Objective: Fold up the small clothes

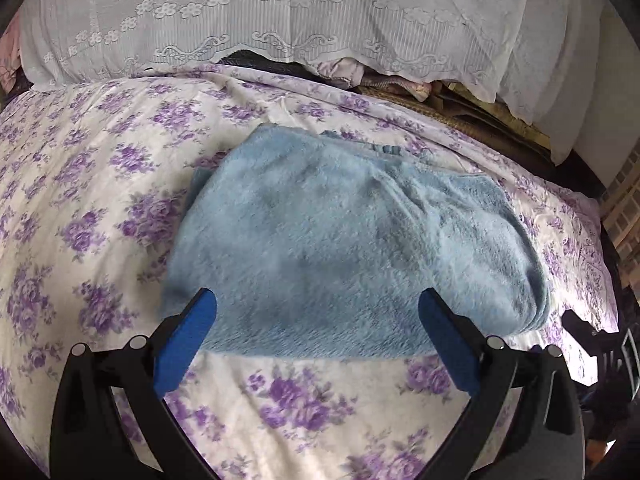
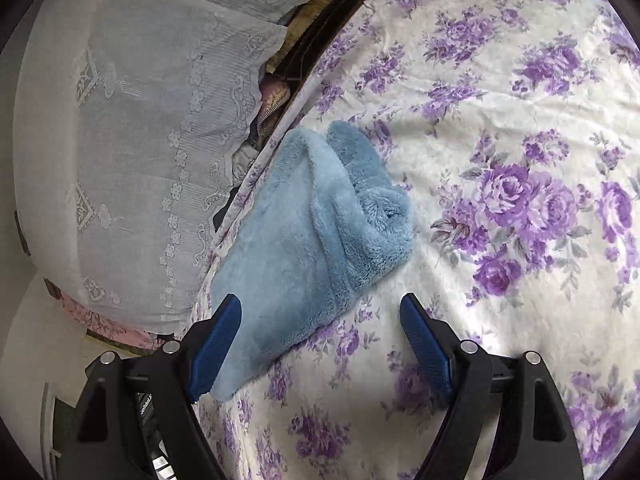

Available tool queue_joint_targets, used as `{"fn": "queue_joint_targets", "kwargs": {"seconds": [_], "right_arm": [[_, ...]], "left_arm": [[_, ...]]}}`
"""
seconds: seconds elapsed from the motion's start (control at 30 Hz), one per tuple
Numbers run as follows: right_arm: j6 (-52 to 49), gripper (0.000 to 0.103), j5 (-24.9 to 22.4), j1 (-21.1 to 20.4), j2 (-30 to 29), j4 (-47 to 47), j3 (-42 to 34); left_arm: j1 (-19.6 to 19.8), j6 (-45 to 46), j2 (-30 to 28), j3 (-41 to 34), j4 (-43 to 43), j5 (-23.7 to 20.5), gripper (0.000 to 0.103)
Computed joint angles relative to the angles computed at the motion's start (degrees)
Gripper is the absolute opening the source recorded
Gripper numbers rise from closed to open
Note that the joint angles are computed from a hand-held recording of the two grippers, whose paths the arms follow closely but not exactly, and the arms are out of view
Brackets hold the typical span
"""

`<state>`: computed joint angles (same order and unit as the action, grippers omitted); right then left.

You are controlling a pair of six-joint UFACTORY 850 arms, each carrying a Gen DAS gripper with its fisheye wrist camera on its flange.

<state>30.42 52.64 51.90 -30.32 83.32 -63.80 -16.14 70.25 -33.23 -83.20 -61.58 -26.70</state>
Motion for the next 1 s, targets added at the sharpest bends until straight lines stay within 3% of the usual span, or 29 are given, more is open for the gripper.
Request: {"fn": "queue_joint_targets", "kwargs": {"seconds": [0.13,0.3,0.4,0.53,0.7,0.83,0.93,1.0], "right_arm": [[0.98,0.082,-1.94,-3.25,-0.29,-2.54,-0.01],[-2.71,0.082,-3.05,-7.47,-1.17,-1.33,-1.94],[-4.75,0.081,-0.29,-9.1,-2.53,-0.77,-3.23],[-16.27,0.066,-0.28,-9.42,-4.39,5.01,-6.73],[-7.7,0.058,-0.33,-9.04,-2.95,-1.03,-3.23],[-13.39,0.058,-2.01,-9.49,-3.44,1.6,-4.93],[-9.99,0.037,0.55,-8.8,-3.34,-0.14,-4.0],[-8.54,0.036,1.43,-8.6,-3.09,-1.49,-3.38]], "left_arm": [[-3.82,-16.19,-3.41,-4.99,15.1,3.5,0.098],[-6.37,-26.39,-6.85,-7.97,24.47,8.22,0.099],[-6.92,-16.53,-6.62,-5.51,16.75,13.25,0.099],[-6.9,-10.64,-6.49,-5.11,11.5,14.14,0.099],[-6.52,-5.41,-6.42,-5.01,5.89,13.41,0.099],[-6.68,-2.97,-6.1,-4.28,3.62,14.18,0.099],[-6.71,0.58,-5.74,-3.54,0.55,14.81,0.099],[-6.76,1.27,-5.63,-3.32,-0.02,15.03,0.099]]}}
